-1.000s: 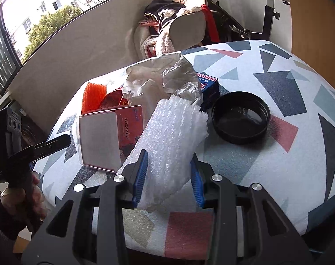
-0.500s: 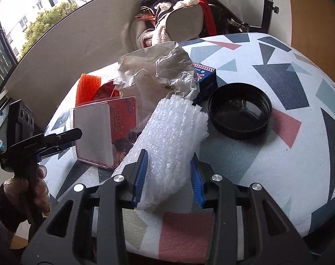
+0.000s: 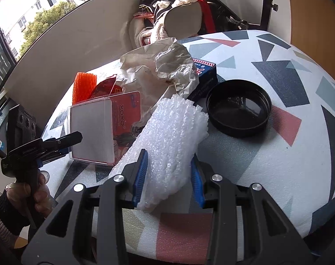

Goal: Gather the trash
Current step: 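Grasp the clear red-edged plastic box with the left tool while the right tool holds the bubble wrap, then carry the clear box over the bin and open the left tool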

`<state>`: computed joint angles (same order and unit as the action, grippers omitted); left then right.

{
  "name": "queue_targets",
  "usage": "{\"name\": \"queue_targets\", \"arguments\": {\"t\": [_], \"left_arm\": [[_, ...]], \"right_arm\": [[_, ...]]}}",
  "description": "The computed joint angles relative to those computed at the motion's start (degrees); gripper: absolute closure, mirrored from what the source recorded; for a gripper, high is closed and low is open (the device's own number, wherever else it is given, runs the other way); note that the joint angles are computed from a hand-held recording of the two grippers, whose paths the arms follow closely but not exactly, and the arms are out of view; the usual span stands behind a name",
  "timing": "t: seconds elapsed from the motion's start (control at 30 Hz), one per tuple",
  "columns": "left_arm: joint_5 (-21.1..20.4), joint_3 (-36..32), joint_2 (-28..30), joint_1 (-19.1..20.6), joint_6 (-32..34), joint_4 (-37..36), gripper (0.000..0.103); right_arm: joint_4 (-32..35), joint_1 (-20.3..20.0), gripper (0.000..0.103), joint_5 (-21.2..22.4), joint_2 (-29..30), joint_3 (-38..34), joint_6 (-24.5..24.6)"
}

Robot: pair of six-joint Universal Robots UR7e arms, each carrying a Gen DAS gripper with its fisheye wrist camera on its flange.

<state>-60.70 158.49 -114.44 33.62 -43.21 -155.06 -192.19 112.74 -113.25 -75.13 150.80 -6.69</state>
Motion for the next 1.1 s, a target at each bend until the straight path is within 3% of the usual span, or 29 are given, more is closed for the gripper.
{"name": "queue_targets", "arguments": {"t": [0.27,0.33,0.4,0.63,1.1], "left_arm": [[9.04,-2.62,-16.13,-15.97,-10.98,23.42,0.084],[12.55,-4.18,-19.24,-21.33,-14.84,32.12,0.085],[14.04,-5.70,-20.83,-24.17,-16.01,36.59,0.086],[13.96,-10.75,-20.71,-29.31,-20.41,47.35,0.089],[10.34,-15.32,-18.39,-45.19,-39.49,67.16,0.089]], "right_arm": [[0.40,0.62,0.064,0.15,-1.12,0.14,0.32],[0.73,1.06,0.064,0.06,-1.89,0.22,0.43],[1.03,1.69,0.064,-0.16,-2.77,0.32,0.66],[3.46,3.80,0.064,-0.57,-7.38,0.92,1.97],[11.50,9.44,0.064,-1.12,-18.09,3.26,3.61]]}}
